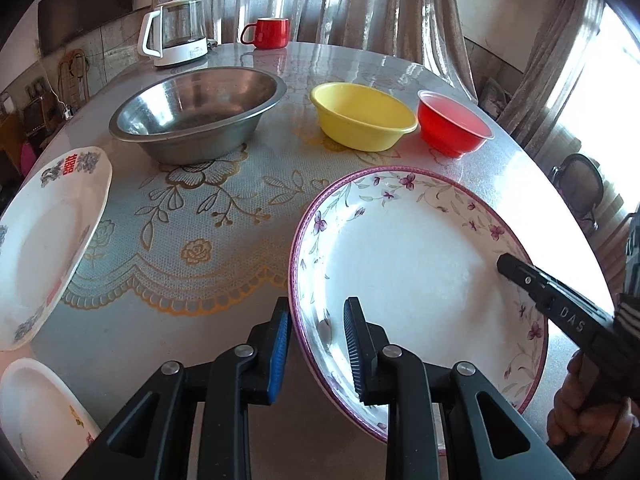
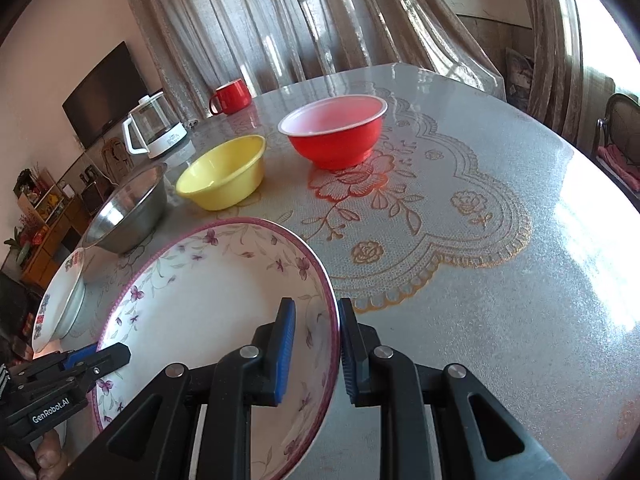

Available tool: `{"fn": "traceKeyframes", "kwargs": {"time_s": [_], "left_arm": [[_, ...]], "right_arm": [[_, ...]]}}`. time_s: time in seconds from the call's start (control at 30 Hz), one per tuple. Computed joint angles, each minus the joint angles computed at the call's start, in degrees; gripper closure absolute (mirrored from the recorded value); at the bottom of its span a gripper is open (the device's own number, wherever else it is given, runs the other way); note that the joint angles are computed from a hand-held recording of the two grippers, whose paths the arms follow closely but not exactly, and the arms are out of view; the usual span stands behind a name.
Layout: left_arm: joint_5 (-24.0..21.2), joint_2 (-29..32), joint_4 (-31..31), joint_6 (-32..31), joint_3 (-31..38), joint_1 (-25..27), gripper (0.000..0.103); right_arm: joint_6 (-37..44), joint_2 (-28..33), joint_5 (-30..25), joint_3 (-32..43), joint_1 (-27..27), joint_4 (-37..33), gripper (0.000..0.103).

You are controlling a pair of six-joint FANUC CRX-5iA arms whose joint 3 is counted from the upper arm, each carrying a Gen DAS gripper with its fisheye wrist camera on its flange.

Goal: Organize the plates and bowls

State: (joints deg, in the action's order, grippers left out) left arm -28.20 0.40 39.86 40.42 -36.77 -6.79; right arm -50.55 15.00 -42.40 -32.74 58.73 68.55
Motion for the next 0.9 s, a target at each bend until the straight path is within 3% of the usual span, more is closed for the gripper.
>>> {"fn": "traceKeyframes", "kwargs": {"time_s": [0.27,0.53,0.9], "left_arm": [[0.2,0.06,4.2,-4.03,-1.73,0.3,0.077],[0.67,-2.38,6.18,-6.56,-4.75,0.78,0.076],[0.17,-6.77,14.96,-15.0,-10.09,2.54,0.053]], "right_arm": [[2.53,1.13,-1.27,1.37,0.77,-2.9,0.082],[5.08,2.05,-2.85,3.06,1.58,-5.06,0.074],[10.14,3.1,-6.24,5.65,3.89,-10.07,0.065]]}}
